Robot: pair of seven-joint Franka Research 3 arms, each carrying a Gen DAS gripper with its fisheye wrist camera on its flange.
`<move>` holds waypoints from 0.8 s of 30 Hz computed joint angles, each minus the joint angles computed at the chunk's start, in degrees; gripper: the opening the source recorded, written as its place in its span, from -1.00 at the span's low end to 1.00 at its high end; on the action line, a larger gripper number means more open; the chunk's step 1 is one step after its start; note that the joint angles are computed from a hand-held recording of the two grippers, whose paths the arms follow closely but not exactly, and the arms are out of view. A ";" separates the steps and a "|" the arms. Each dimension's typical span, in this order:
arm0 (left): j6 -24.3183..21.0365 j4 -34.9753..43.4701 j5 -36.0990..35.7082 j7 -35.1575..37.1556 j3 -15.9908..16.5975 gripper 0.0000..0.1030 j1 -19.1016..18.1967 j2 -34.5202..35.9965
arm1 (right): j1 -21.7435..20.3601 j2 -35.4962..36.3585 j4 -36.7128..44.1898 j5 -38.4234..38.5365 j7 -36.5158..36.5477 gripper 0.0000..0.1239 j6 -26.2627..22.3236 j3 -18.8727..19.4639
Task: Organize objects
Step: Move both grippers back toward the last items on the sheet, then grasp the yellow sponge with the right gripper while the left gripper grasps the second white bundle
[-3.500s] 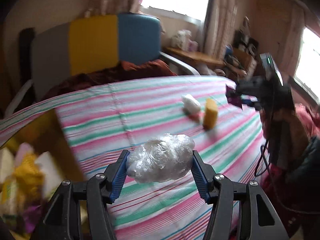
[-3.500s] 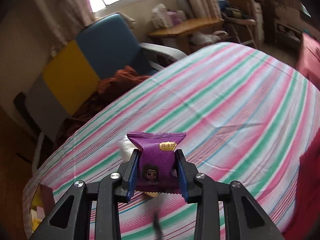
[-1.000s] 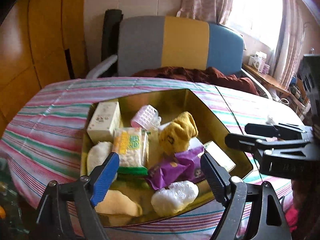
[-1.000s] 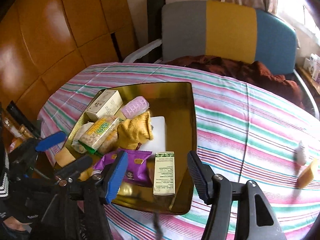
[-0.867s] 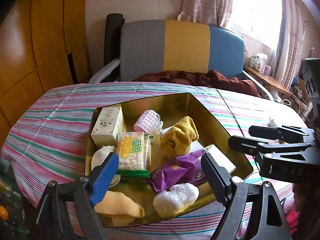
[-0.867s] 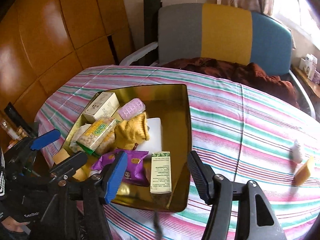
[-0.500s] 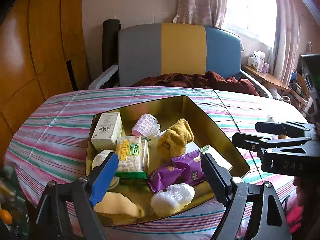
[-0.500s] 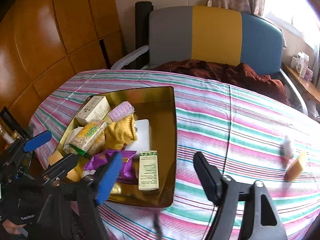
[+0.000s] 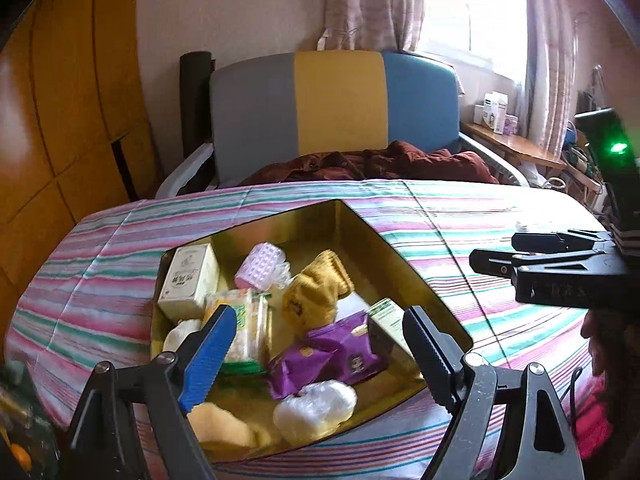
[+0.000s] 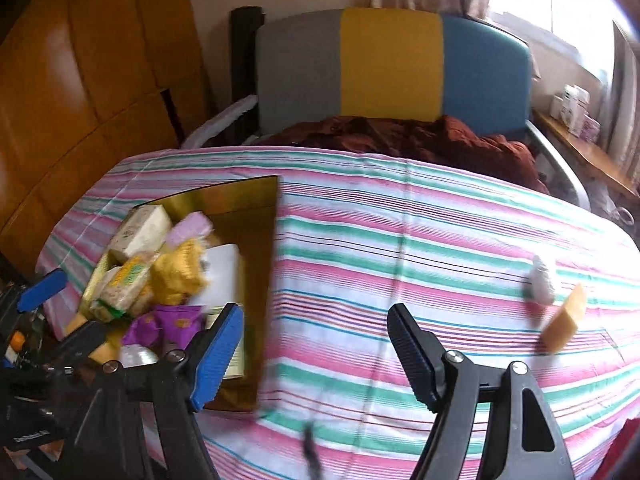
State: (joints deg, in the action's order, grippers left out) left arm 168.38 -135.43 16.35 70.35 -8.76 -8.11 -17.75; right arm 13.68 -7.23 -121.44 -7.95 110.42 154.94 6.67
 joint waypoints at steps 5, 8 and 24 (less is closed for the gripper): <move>0.19 2.64 -1.46 2.63 0.26 0.66 -2.04 2.25 | -2.76 -0.66 -0.33 -0.73 2.28 0.22 -2.77 -1.90; 0.61 4.43 -3.45 5.61 0.85 0.66 -3.80 3.90 | -5.54 -1.05 -0.48 -2.40 5.15 0.22 -5.38 -3.10; -6.59 23.49 -19.18 21.58 -3.76 0.66 -7.56 19.83 | -15.87 3.59 0.86 11.23 5.04 0.22 -10.35 -10.98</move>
